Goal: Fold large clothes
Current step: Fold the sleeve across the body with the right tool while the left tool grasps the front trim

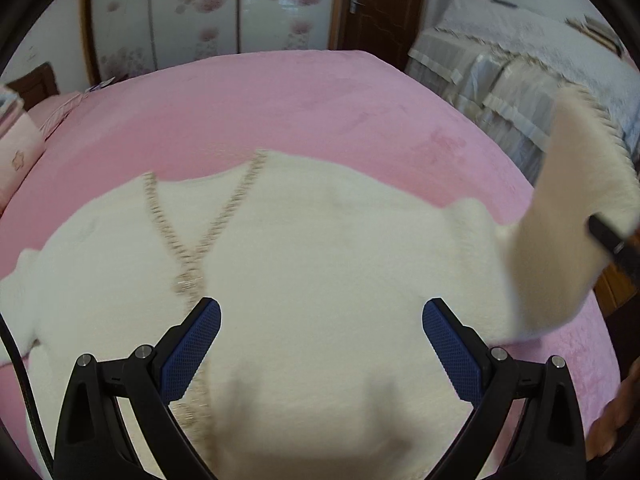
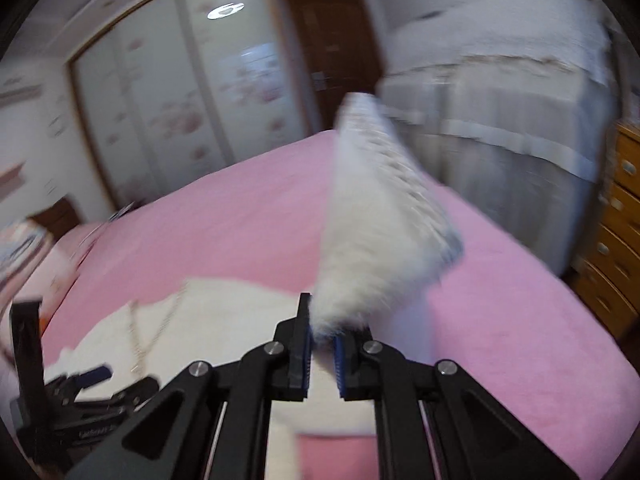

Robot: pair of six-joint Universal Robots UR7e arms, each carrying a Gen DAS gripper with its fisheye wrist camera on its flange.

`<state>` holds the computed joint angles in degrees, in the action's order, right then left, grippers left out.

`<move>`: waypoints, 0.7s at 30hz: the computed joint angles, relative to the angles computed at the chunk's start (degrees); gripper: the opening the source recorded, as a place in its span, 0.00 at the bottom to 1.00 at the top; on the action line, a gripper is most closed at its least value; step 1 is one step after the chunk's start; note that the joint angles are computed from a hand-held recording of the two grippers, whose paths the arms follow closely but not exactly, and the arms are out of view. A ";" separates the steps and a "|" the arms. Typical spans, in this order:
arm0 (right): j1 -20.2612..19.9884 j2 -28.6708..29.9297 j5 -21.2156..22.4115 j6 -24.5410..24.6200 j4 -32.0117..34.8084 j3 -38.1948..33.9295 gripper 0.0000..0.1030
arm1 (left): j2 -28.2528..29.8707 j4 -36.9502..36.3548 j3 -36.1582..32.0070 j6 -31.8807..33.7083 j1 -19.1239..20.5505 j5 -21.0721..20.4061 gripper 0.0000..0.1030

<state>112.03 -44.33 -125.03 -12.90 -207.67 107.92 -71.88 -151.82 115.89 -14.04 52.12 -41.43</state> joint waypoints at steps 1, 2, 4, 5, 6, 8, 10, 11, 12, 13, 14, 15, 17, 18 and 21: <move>0.78 1.64 0.69 -0.42 2.41 -1.13 0.16 | -1.48 0.13 0.54 0.07 0.68 -0.70 0.98; 1.41 3.56 0.67 -0.39 5.68 -2.41 0.31 | -2.80 0.41 1.01 0.14 1.55 -1.64 0.98; 1.57 6.05 1.20 1.75 13.89 -3.93 0.52 | -4.72 2.36 1.50 -0.30 3.49 -3.75 0.98; 1.58 7.21 0.77 2.79 16.90 -4.34 0.53 | -5.32 3.35 1.70 -0.61 4.36 -4.96 0.98; 1.57 7.97 0.27 3.39 18.46 -4.32 0.53 | -5.77 4.60 1.68 -0.70 5.46 -6.85 0.98; 1.43 8.58 -0.19 5.83 21.91 -3.32 0.53 | -6.09 5.96 1.74 -0.65 7.18 -10.26 0.97; 0.67 7.41 1.04 8.29 21.64 -0.22 0.53 | -5.86 6.00 1.86 -0.07 8.67 -14.29 0.89; 0.26 6.62 1.72 9.64 21.29 1.34 0.53 | -5.45 6.12 1.54 -0.04 9.45 -16.74 0.84; -0.10 5.74 2.15 10.99 20.83 2.97 0.53 | -4.88 5.85 1.17 0.16 10.36 -19.58 0.79; -0.42 4.98 2.43 12.02 20.03 4.50 0.53 | -4.24 5.48 0.77 0.14 11.12 -22.19 0.76; -0.87 4.01 2.83 12.82 18.83 6.19 0.53 | -3.57 5.02 0.44 -0.01 11.74 -24.40 0.70; -1.32 3.04 3.48 13.42 17.43 7.83 0.53 | -2.66 4.46 -0.05 -0.27 12.42 -26.86 0.64; -2.00 1.85 4.79 14.55 14.82 10.26 0.53 | -0.75 3.02 -0.83 -0.98 13.53 -30.55 0.58; -2.47 1.04 5.41 15.00 14.09 11.20 0.53 | 0.60 2.44 -1.62 -1.24 14.20 -32.08 0.58; -2.93 -0.14 5.79 17.15 12.00 13.74 0.53 | 3.64 1.85 -3.22 -2.77 15.06 -33.47 0.57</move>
<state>109.10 -44.48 -119.24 4.25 -195.67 121.66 -68.23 -149.97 112.67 -16.81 67.18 -74.91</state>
